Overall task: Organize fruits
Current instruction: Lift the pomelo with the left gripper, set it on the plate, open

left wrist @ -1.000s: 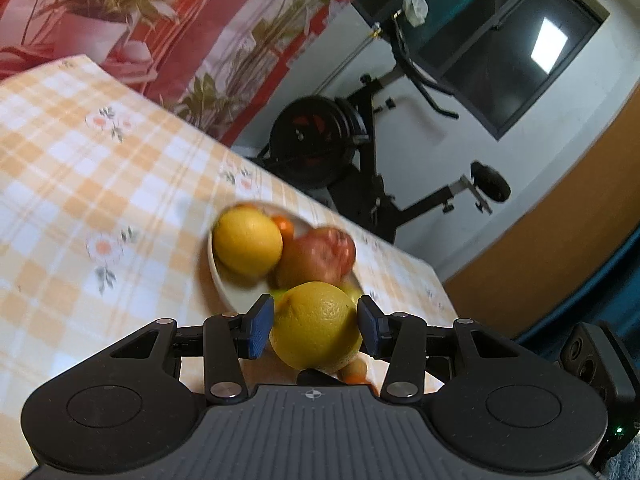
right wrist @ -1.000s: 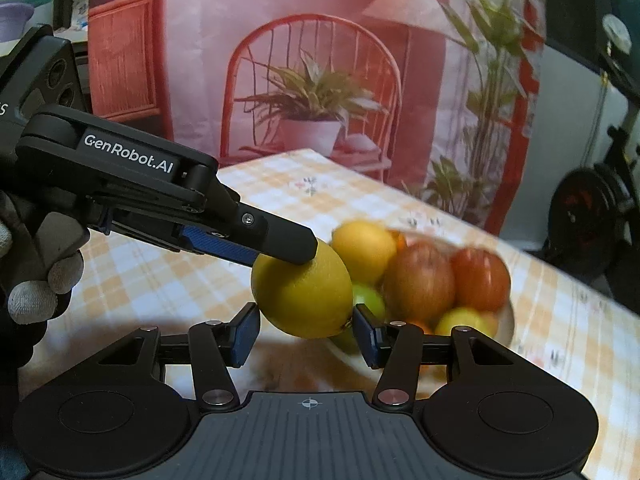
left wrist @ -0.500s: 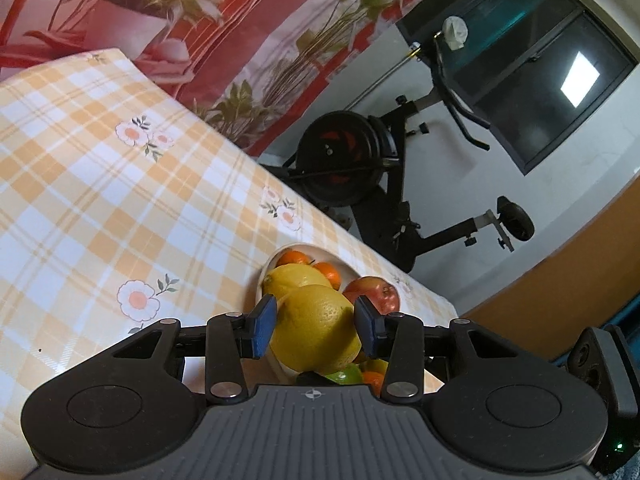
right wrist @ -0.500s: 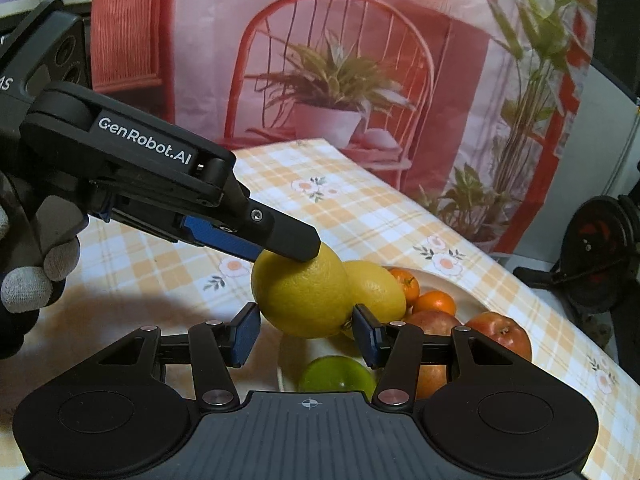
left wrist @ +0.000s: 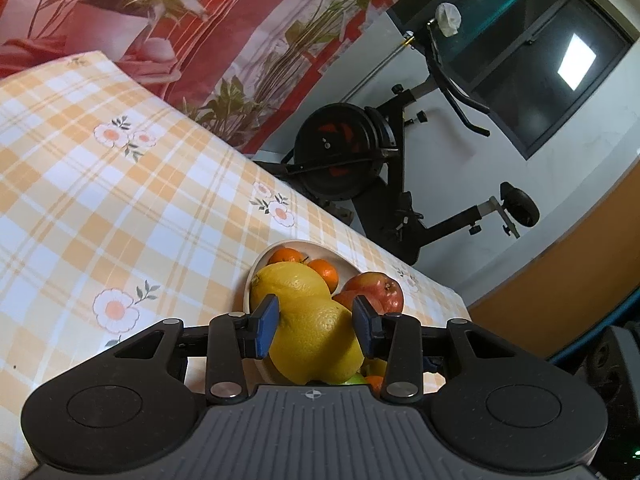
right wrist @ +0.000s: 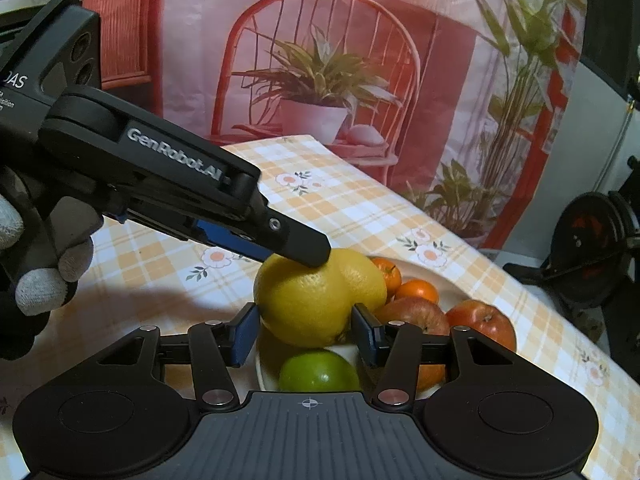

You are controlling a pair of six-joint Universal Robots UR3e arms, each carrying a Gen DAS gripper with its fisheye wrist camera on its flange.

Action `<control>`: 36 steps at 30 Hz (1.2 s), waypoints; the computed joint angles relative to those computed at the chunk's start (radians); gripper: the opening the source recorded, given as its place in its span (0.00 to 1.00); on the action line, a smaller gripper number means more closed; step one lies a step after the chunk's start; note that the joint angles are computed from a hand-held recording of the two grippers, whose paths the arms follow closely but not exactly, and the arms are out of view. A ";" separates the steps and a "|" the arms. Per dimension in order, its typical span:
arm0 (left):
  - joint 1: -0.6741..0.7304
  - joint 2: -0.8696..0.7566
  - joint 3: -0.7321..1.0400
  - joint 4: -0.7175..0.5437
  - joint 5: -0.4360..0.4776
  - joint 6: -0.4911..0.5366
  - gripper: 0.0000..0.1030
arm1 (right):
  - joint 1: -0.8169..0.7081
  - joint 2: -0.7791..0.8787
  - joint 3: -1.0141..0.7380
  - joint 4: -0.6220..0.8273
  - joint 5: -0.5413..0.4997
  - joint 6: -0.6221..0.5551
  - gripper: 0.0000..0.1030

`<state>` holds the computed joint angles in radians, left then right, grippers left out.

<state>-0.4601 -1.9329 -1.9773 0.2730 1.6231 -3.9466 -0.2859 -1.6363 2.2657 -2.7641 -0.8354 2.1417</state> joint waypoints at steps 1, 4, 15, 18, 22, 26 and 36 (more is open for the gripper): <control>-0.002 -0.001 0.000 0.003 0.003 0.004 0.41 | 0.002 0.000 0.003 -0.008 -0.002 0.003 0.45; 0.004 -0.002 -0.023 0.033 -0.006 0.000 0.42 | 0.009 0.004 0.008 -0.019 -0.023 0.016 0.45; 0.001 0.024 -0.054 0.025 0.011 -0.011 0.39 | 0.015 -0.004 0.049 -0.069 -0.054 0.022 0.46; -0.004 0.029 -0.057 0.023 0.022 -0.015 0.39 | 0.009 -0.022 0.055 -0.057 -0.046 0.010 0.46; -0.017 0.040 -0.058 0.010 0.048 -0.011 0.39 | 0.002 -0.039 0.058 -0.040 -0.037 0.005 0.46; -0.036 0.052 -0.051 -0.016 0.079 0.000 0.40 | -0.028 -0.077 0.081 -0.014 -0.012 -0.012 0.46; -0.151 0.072 0.028 -0.158 0.257 0.041 0.40 | -0.289 -0.357 0.228 0.295 0.185 -0.200 0.46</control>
